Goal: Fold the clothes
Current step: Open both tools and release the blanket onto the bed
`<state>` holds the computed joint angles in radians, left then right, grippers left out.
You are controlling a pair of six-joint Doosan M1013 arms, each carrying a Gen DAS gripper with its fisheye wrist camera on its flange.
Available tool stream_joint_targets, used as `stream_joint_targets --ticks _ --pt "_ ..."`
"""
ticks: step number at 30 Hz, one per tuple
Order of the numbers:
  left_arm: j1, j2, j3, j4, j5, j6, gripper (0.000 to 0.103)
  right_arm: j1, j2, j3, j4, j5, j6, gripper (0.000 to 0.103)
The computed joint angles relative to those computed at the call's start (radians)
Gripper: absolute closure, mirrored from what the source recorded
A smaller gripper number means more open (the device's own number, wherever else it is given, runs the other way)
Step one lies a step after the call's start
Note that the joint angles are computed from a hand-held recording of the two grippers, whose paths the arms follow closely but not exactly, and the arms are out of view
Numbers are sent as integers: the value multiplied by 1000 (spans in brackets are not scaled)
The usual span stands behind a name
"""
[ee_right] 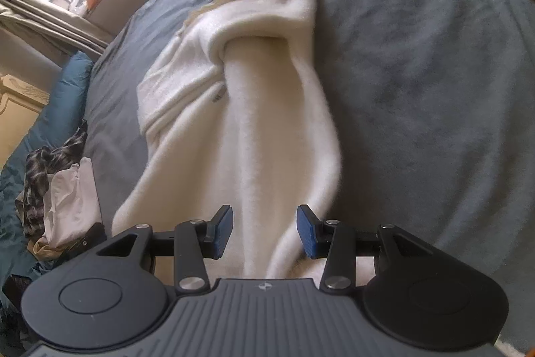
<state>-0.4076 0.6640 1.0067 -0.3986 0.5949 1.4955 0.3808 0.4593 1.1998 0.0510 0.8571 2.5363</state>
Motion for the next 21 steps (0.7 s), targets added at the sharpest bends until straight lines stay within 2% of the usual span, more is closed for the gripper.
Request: stream_joint_targets --ticks 5,8,14,18,21 --pt "-17 72 -105 52 59 -11 35 14 51 -93 -62 3 -80 58" --pt "-31 108 -153 128 93 -40 35 22 91 -164 -96 6 -140 58" --pt "-31 151 -197 159 186 -114 35 17 180 -299 -149 12 -201 58" --pt "-26 155 -185 136 190 -117 34 17 263 -425 -212 67 -268 58" --pt "-26 152 -172 133 173 -111 32 29 351 -564 -243 115 -418 58"
